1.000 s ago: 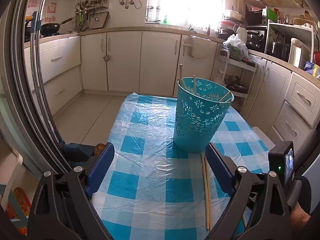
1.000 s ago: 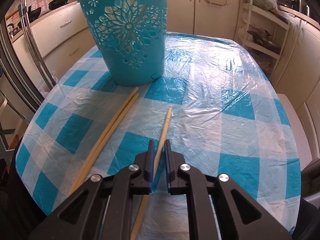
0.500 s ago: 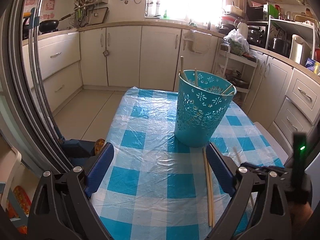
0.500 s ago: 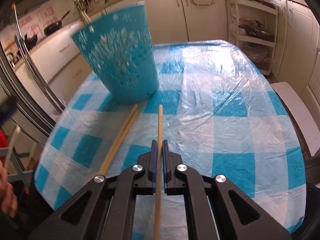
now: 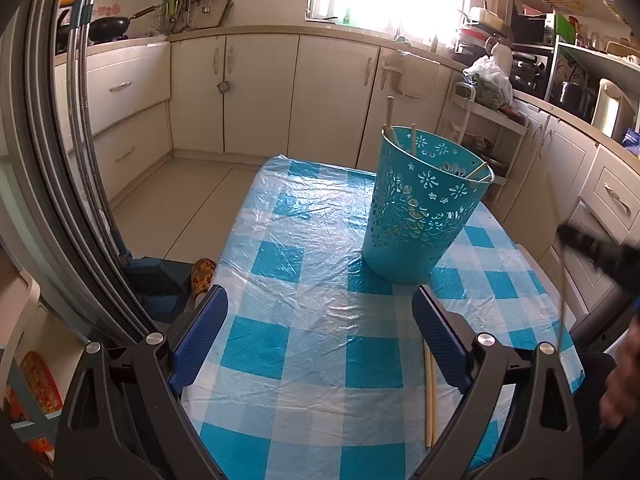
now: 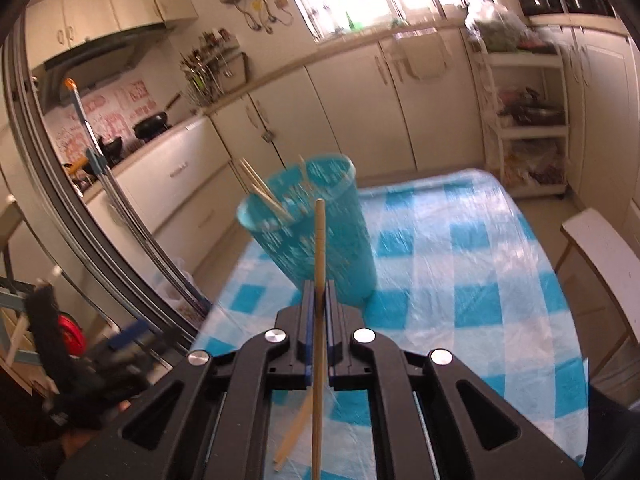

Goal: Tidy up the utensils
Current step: 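Carry the chopstick with the right gripper over the teal cup and release it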

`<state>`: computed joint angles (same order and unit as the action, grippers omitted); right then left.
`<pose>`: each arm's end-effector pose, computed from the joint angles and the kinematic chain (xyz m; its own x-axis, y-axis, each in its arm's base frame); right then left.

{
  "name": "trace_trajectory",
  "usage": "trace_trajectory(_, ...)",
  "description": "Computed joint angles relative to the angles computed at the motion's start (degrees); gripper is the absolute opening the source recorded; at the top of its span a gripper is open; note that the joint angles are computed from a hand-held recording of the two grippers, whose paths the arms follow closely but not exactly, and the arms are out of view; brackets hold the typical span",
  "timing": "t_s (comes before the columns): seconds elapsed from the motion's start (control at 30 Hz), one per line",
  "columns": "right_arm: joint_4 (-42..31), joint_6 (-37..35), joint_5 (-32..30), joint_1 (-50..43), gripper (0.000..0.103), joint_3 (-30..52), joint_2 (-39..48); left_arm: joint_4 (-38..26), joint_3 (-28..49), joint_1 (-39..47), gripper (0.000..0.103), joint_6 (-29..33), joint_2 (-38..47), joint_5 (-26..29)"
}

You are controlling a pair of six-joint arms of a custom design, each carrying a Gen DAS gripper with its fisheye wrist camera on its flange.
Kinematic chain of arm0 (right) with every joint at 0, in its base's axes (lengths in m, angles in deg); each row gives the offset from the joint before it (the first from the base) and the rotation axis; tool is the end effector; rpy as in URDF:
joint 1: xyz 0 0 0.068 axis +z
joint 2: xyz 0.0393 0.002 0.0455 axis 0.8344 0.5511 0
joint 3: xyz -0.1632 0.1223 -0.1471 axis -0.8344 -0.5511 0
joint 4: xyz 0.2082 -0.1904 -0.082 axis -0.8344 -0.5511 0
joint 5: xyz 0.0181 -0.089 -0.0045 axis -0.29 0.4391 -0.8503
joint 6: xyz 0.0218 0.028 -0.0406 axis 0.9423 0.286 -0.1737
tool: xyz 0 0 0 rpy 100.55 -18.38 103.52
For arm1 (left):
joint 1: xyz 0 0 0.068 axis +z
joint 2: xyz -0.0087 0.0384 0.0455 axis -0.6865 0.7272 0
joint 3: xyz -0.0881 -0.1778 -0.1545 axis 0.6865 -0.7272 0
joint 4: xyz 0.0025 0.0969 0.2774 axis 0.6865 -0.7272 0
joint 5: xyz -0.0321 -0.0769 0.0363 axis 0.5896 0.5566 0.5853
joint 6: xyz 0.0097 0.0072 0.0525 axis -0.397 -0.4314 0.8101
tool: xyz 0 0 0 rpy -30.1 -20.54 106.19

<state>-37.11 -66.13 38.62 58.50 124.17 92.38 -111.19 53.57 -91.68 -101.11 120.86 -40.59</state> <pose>0.2391 0.0270 0.3231 -0.6848 0.1567 -0.7117 -0.3144 0.8176 0.4824 0.2338 -0.2296 0.3156 -0.6131 -0.1410 -0.7773 -0.1311 0.9885 -0.0758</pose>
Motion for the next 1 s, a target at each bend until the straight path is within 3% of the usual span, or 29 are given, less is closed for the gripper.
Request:
trace_trajectory(0.17,6.64,5.05,-0.85,1.33,0.006,8.21,4.72,-0.09,0.01,0.01,0.089,-0.41,0.11,0.07)
trace_trajectory(0.3,14.88,9.29,4.16,4.62,0.006,13.06,10.5,-0.25,-0.09,-0.07,0.09,-0.7,-0.23,-0.25)
trace_trajectory(0.47,22.12,10.46,19.09,10.73,0.006,19.09,19.86,-0.12,-0.92,0.58,0.09,-1.47,-0.93,-0.02)
trace_trajectory(0.67,26.95,6.5,31.2,15.89,0.006,20.1,27.21,0.17,-2.26,1.96,0.091,-2.6,-1.23,1.32)
trace_trajectory(0.83,26.51,4.04,31.46,16.63,0.006,17.82,29.73,0.63,-2.85,2.76,0.091,-3.31,-0.95,2.49)
trace_trajectory(1.0,24.93,3.01,29.92,17.18,0.01,13.43,26.29,0.38,-2.63,2.65,0.091,-3.43,-0.75,2.44)
